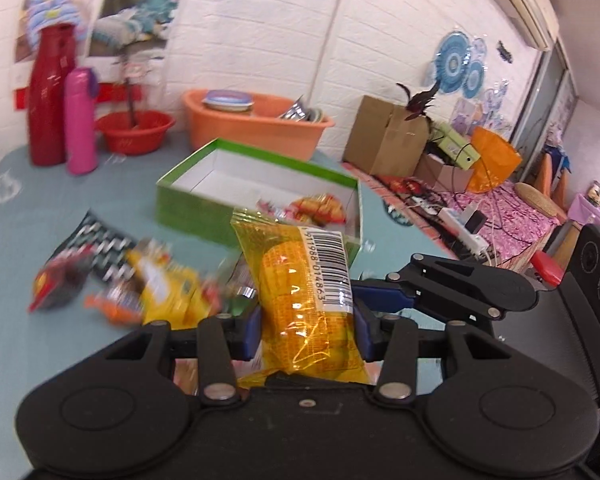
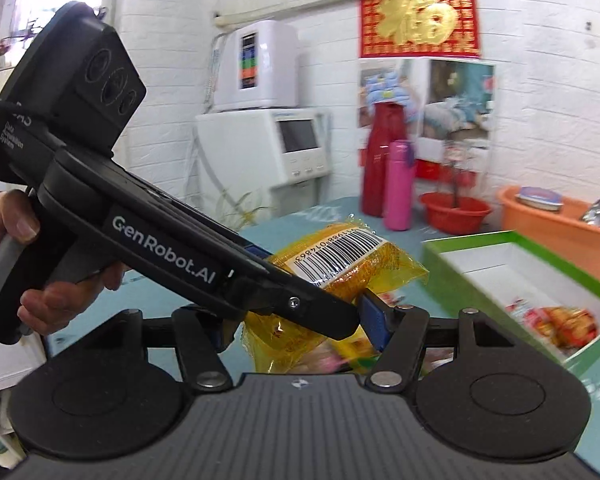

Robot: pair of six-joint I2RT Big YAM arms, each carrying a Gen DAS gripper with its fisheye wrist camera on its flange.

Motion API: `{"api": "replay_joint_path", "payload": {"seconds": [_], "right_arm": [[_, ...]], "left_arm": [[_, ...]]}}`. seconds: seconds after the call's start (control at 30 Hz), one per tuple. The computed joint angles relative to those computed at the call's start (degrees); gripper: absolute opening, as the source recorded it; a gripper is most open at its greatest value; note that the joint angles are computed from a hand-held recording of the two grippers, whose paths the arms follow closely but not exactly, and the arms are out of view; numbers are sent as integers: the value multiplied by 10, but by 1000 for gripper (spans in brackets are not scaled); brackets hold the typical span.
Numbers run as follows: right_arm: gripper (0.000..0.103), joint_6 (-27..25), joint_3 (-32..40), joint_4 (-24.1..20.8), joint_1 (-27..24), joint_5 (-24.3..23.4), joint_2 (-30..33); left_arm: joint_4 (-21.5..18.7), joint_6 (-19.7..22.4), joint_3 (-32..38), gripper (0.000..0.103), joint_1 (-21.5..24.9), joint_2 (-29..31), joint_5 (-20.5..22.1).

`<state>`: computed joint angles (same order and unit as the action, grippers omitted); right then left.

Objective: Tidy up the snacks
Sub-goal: 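Carry the yellow bread bag into the green box and release it, then return the left gripper and grasp the white printed snack bag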

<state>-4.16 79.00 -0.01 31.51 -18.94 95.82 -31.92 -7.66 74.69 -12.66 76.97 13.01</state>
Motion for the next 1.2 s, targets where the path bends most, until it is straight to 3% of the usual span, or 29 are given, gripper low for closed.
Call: {"api": "replay_joint_path", "payload": {"seconds": [0.13, 0.27, 0.57, 0.77, 0.83, 0.87, 0.9, 1.0, 1.1, 1.2], "right_arm": [[101, -8, 47, -4, -30, 21, 34], [101, 5, 105, -22, -61, 25, 77], [101, 29, 236, -67, -104, 21, 178], [101, 52, 323, -117, -112, 14, 241], [103, 50, 347, -131, -111, 18, 257], [103, 48, 356, -135, -109, 21, 264], [103, 46, 362, -140, -106, 30, 268], [103, 26, 356, -144, -98, 70, 265], [103, 20, 335, -144, -98, 78, 248], [103, 26, 271, -101, -97, 85, 202]], "left_arm": [[15, 16, 81, 51, -4, 84, 22], [4, 16, 173, 51, -2, 168, 49], [-81, 27, 398, 51, 6, 343, 86], [-132, 26, 496, 53, 16, 418, 90], [-136, 20, 506, 56, 18, 428, 87], [-131, 13, 503, 74, 19, 429, 80], [-132, 6, 502, 103, 19, 429, 70], [-93, -9, 451, 103, 17, 400, 26], [-89, -7, 424, 103, 16, 375, 7], [-61, -14, 365, 103, 17, 324, -2]]}}
